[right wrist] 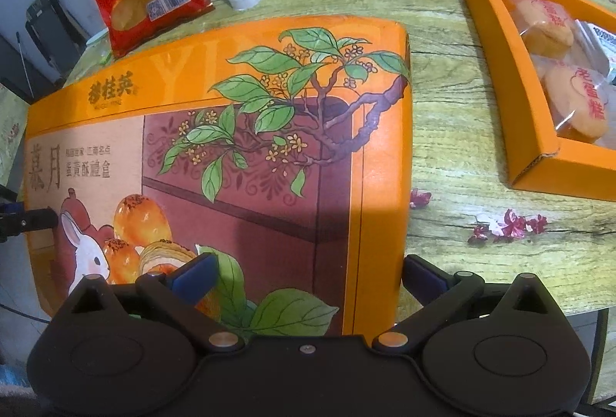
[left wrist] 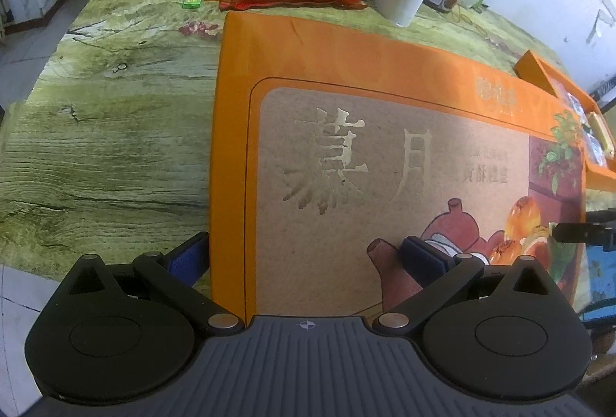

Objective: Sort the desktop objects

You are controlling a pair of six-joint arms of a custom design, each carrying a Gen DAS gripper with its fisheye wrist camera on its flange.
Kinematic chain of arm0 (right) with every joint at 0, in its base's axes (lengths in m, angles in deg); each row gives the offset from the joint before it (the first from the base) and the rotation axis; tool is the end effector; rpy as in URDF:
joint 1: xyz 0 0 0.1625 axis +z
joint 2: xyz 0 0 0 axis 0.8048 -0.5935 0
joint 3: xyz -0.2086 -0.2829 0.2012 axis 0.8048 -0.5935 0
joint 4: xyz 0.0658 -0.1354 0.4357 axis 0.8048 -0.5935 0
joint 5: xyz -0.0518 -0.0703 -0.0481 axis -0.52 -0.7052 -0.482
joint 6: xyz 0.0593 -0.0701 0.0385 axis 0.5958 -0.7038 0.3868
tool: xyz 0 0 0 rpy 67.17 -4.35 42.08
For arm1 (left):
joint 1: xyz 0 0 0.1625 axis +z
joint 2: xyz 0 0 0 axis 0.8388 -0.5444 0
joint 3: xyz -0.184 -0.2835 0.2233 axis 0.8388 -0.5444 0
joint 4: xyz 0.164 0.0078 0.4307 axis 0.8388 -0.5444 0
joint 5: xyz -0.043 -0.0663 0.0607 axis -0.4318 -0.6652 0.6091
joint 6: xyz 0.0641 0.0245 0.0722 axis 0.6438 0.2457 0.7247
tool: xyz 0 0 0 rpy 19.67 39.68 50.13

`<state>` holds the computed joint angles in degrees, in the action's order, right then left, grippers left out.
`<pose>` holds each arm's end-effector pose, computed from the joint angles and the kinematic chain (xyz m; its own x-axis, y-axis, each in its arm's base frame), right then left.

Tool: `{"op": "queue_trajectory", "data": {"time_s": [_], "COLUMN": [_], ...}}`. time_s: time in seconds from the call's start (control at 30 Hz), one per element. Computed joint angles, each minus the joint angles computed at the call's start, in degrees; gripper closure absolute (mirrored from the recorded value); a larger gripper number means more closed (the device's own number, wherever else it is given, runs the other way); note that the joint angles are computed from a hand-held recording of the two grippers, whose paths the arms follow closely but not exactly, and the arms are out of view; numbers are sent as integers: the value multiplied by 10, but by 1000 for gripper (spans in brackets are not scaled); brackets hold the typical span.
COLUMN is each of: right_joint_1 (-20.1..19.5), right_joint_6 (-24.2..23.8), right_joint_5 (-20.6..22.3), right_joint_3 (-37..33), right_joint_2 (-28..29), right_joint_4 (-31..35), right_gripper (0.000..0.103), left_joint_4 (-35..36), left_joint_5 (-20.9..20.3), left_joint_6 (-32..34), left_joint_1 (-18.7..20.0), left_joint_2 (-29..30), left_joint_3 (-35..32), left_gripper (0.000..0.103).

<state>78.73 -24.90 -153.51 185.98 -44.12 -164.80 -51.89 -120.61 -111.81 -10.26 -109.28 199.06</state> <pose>0.3351 -0.2595 0.0767 -0.8438 -0.0004 0.5366 -0.1870 0.9375 -0.2934 -0.0027 -0.2818 0.4235 -0.8412 0.1597 -0.5166 0.3333 0.9054 -0.2629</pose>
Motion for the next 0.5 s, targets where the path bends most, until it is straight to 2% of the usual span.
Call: {"op": "queue_trajectory", "data": {"time_s": [0.5], "right_joint_1": [25], "right_joint_6": [32], "right_joint_5": [-3], "right_joint_3": [3], "right_joint_2": [-29], "right_joint_4": [33], "right_gripper": [0], "left_joint_4": [69], "left_joint_5": [3], "left_joint_6": [-77], "left_joint_1": [-69], "left_joint_2": [-16], "left_joint_3": [-15], "left_gripper": [0]}}
